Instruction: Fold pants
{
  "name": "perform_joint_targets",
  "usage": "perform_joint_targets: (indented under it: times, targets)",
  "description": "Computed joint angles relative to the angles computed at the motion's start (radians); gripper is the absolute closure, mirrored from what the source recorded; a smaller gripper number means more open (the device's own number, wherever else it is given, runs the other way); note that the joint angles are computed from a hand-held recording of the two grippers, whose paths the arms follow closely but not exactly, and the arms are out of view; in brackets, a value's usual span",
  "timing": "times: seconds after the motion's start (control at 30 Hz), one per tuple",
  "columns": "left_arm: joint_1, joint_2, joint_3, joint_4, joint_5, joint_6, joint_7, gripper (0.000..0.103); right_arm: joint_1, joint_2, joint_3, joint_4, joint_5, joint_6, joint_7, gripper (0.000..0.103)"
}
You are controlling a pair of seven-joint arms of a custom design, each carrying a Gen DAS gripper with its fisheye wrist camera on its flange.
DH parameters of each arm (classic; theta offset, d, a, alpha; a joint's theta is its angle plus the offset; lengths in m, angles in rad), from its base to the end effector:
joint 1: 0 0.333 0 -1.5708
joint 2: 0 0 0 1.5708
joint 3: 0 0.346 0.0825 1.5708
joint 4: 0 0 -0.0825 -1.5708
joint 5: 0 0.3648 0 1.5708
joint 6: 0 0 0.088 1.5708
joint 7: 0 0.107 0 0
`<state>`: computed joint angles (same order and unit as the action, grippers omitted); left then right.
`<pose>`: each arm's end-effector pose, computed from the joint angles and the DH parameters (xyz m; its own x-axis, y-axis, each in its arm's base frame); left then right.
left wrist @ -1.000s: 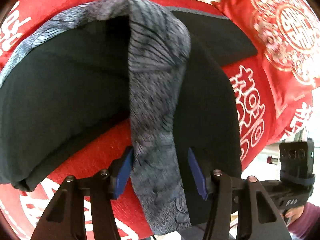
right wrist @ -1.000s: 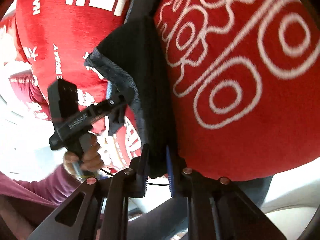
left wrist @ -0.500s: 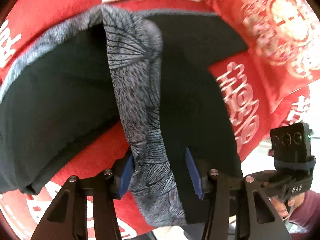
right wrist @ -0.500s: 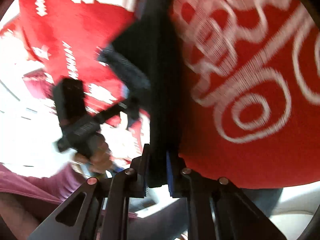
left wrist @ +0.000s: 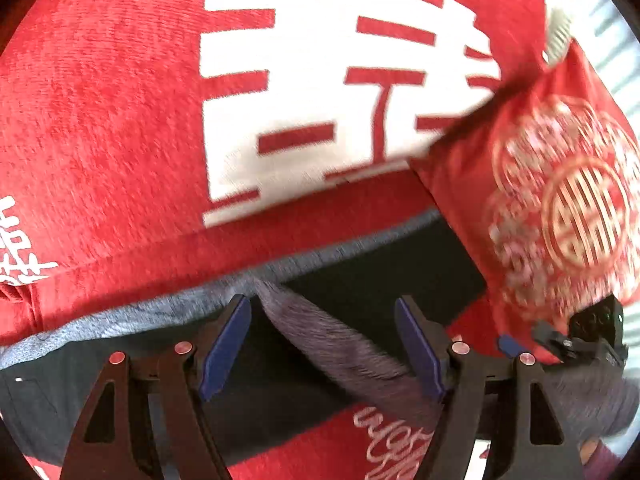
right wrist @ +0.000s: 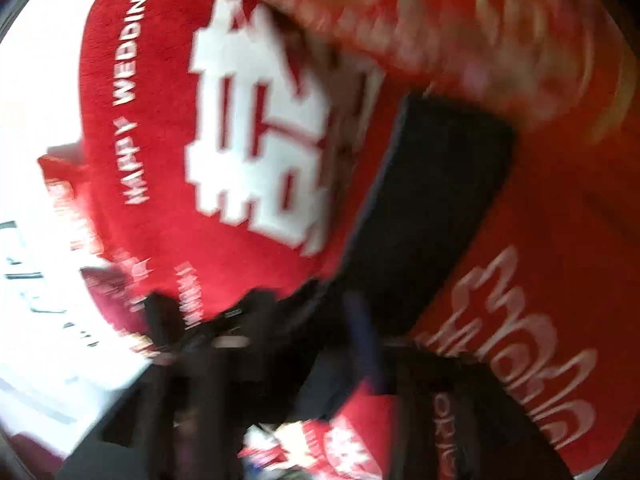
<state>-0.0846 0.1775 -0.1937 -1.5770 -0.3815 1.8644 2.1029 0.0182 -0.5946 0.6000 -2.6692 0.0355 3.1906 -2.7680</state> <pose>0.5868 -0.1867 0.5850 -0.6576 -0.6921 0.2976 -0.7532 0.5960 -0.2782 0.3001 0.2577 0.5508 -0.4711 -0.1294 -0.8725 -0.3203 0.9468 0.0326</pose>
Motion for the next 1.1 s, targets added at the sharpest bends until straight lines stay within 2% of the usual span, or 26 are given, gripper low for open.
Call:
perform_joint_targets:
  times: [0.03,0.1,0.27,0.3,0.33,0.37,0.47,0.53,0.57,0.6,0.73,0.8,0.9,0.97,1.0,1.1]
  targets:
    - [-0.003,0.005,0.001,0.0,0.006,0.011,-0.017,0.028,0.02,-0.021,-0.024,0.01,-0.006,-0.089,-0.017,0.03]
    - [-0.009,0.009,0.001,-0.008,0.016,0.037,-0.052,0.028,0.078,-0.041,-0.084,0.021,-0.03,-0.191,-0.054,0.03]
    - [-0.042,0.06,-0.008,0.009,0.073,0.09,-0.159,0.028,0.159,-0.042,-0.159,0.093,-0.09,-0.453,-0.09,0.029]
    - [-0.05,0.065,-0.01,0.006,0.09,0.107,-0.182,0.028,0.16,-0.037,-0.161,0.14,-0.116,-0.559,-0.102,0.029]
    - [-0.058,0.07,-0.012,0.001,0.104,0.123,-0.201,0.028,0.158,-0.017,-0.169,0.175,-0.146,-0.615,-0.114,0.029]
    - [-0.061,0.066,-0.013,-0.01,0.116,0.14,-0.212,0.028,0.164,-0.012,-0.175,0.227,-0.179,-0.723,-0.138,0.03]
    - [-0.058,0.047,-0.012,-0.032,0.134,0.179,-0.223,0.028,0.159,0.045,-0.139,0.425,-0.322,-1.051,-0.212,0.029]
    - [-0.05,0.021,-0.006,-0.052,0.148,0.219,-0.216,0.028,0.168,0.073,-0.112,0.514,-0.389,-1.185,-0.238,0.03]
    - [-0.043,0.005,-0.001,-0.066,0.154,0.242,-0.204,0.028,0.178,0.081,-0.115,0.53,-0.4,-1.208,-0.24,0.029]
    - [-0.036,-0.009,0.003,-0.077,0.161,0.254,-0.192,0.028,0.196,0.088,-0.124,0.535,-0.397,-1.213,-0.239,0.029]
    - [-0.018,-0.043,0.019,-0.117,0.214,0.244,-0.146,0.028,0.292,0.094,-0.211,0.453,-0.303,-1.105,-0.212,0.03]
    - [-0.012,-0.059,0.028,-0.162,0.262,0.254,-0.125,0.028,0.326,0.085,-0.252,0.375,-0.257,-0.982,-0.189,0.03]
    - [0.001,-0.072,0.046,-0.216,0.318,0.239,-0.149,0.028,0.338,0.099,-0.298,0.291,-0.225,-0.809,-0.198,0.03]
    - [0.011,-0.071,0.054,-0.24,0.341,0.233,-0.186,0.028,0.329,0.125,-0.313,0.272,-0.222,-0.739,-0.215,0.03]
    - [0.016,-0.07,0.059,-0.251,0.353,0.234,-0.206,0.028,0.325,0.145,-0.33,0.252,-0.219,-0.678,-0.238,0.03]
    - [0.031,-0.07,0.067,-0.283,0.37,0.244,-0.249,0.028,0.306,0.181,-0.343,0.201,-0.199,-0.532,-0.233,0.032]
